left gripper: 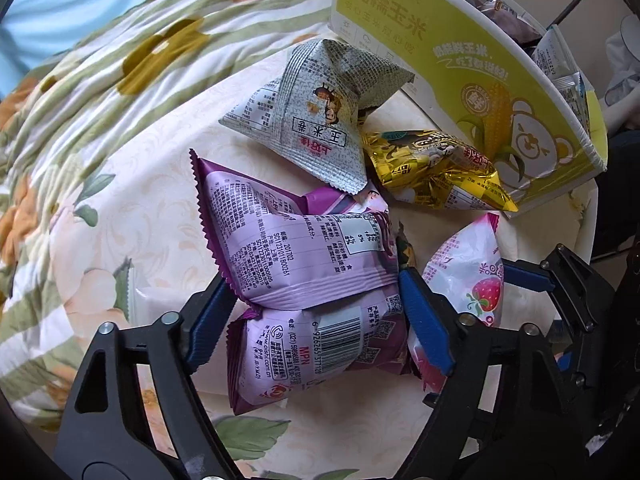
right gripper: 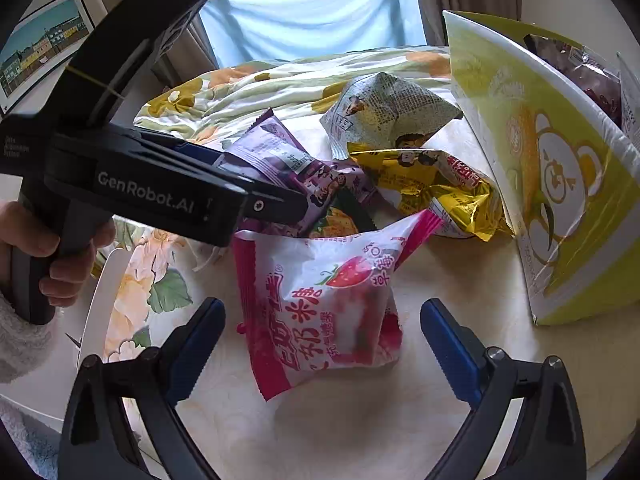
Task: Organize snacks
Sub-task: 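Grasp the lilac wafer bag with the left tool while the right tool grasps the pink strawberry bag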
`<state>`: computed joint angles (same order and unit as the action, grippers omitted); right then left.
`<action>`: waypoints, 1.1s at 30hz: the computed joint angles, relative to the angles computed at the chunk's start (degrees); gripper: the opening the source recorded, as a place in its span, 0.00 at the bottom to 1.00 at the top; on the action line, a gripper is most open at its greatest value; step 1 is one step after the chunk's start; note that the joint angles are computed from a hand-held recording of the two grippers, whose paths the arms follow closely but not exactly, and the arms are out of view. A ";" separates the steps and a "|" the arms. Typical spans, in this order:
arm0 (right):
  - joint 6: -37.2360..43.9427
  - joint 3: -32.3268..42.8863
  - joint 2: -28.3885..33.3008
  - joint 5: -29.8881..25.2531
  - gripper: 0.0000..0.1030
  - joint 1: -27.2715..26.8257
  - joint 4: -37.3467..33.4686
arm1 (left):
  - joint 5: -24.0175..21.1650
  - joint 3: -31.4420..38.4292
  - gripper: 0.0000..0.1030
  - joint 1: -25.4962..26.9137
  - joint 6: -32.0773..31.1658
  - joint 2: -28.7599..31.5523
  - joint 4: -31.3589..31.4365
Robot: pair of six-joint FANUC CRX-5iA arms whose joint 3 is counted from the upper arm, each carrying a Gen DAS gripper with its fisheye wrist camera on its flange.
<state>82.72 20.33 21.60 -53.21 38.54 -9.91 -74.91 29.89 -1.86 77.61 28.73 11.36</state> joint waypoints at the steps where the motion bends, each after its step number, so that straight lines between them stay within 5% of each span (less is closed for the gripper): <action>1: 0.49 0.15 0.14 -0.12 0.94 0.00 -0.03 | -0.01 0.02 0.72 -0.05 0.19 -0.07 -0.23; 11: 3.86 2.36 2.11 -1.98 0.80 -0.04 -0.89 | 0.34 -0.61 0.65 -1.04 2.06 -1.50 -2.74; 19: 6.77 3.66 2.45 -3.55 0.55 -0.26 -1.42 | 0.84 -0.92 0.65 -1.82 4.06 -3.29 -5.02; 33: 6.76 3.08 0.19 -5.58 0.46 -0.69 -1.31 | 2.72 -4.52 0.65 -1.06 8.95 -9.82 -6.81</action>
<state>89.48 23.41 21.79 -58.79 37.85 -11.22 -72.19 25.37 -2.91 86.56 18.91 4.55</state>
